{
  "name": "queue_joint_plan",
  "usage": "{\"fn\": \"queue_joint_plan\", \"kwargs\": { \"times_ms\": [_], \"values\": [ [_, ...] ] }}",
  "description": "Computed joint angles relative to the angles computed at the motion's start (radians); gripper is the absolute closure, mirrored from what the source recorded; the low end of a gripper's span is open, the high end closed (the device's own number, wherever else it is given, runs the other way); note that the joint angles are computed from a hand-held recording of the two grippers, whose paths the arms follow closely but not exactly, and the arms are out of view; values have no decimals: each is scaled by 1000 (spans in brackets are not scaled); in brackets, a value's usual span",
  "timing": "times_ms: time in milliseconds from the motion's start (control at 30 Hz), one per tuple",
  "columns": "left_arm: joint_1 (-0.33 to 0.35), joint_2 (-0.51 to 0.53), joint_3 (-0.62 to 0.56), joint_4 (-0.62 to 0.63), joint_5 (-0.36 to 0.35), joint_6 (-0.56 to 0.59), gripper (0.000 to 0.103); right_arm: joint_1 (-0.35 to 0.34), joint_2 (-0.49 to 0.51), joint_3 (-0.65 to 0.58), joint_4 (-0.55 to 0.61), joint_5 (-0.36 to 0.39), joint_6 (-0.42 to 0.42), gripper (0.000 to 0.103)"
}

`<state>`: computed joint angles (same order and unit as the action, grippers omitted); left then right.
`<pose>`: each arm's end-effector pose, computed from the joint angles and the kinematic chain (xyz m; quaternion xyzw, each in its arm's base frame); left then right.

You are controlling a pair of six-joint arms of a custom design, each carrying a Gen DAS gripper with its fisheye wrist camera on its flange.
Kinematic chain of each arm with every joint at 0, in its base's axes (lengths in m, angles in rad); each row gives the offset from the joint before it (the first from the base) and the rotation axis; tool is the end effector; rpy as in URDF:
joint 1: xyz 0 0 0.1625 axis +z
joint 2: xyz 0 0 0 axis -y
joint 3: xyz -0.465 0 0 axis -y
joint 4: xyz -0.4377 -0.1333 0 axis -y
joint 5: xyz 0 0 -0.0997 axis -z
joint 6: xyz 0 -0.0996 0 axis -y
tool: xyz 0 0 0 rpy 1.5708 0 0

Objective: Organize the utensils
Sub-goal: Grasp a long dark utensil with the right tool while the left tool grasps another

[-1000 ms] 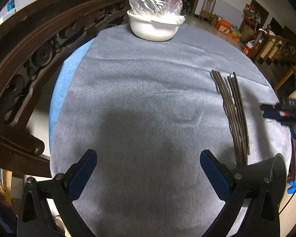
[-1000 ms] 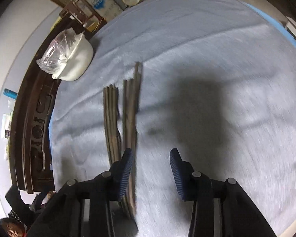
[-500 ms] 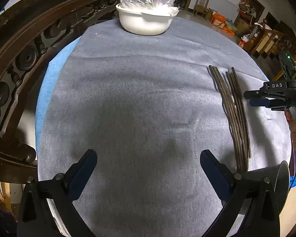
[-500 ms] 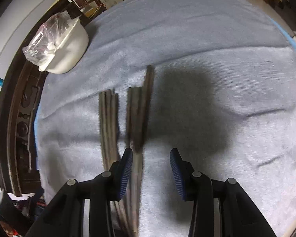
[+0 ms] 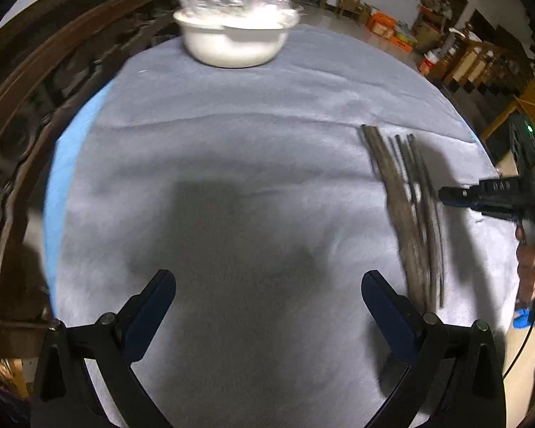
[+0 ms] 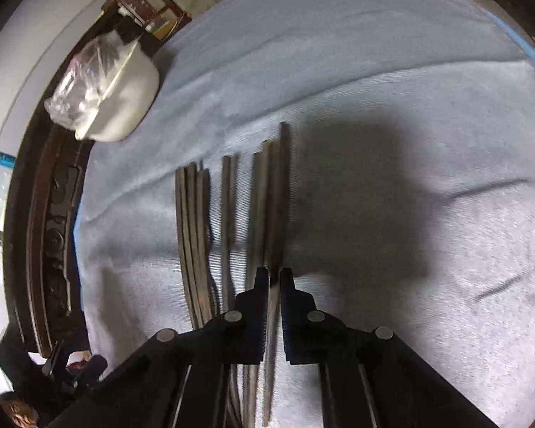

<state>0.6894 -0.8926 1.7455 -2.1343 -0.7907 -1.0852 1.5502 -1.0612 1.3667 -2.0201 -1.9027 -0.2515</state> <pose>-0.3761 -0.5735 0.0986 -0.0386 0.9161 -0.2393 0.3196 0.0852 -0.7584 0.3579 0.1015 -0.9785 0.0479 0.1729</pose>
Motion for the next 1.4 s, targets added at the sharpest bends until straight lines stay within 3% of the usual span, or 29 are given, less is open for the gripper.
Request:
{"fn": "queue_joint_plan", "kwargs": {
  "times_ms": [200, 333, 400, 500, 567, 600, 900, 1033, 1167, 1267, 1400],
  "values": [
    [62, 113, -196, 31, -80, 113, 0, -27, -21, 2, 7, 11, -13, 96],
    [100, 189, -314, 63, -161, 103, 2, -66, -40, 6, 42, 136, 24, 93],
    [115, 221, -360, 78, -200, 94, 6, -73, -46, 12, 44, 142, 38, 93],
    [133, 259, -418, 110, -241, 61, 19, -92, -74, 27, 47, 181, 23, 93],
    [145, 277, -447, 149, -263, 26, 42, -102, -89, 33, 50, 195, 15, 93],
    [149, 284, -459, 166, -274, 11, 44, -105, -92, 34, 49, 198, 13, 93],
    [137, 331, -548, 341, -219, -50, 45, -107, -100, 32, 69, 205, 4, 93],
    [136, 335, -570, 380, -219, -56, 67, -91, -84, 21, 87, 182, 3, 93],
    [147, 333, -576, 371, -256, -36, 69, -72, -52, -7, 102, 177, 14, 93],
    [151, 345, -585, 358, -233, -24, 71, -53, -23, -21, 87, 145, 36, 92],
    [147, 340, -577, 368, -225, -35, 85, -26, 15, -35, 81, 89, 54, 92]
  ]
}}
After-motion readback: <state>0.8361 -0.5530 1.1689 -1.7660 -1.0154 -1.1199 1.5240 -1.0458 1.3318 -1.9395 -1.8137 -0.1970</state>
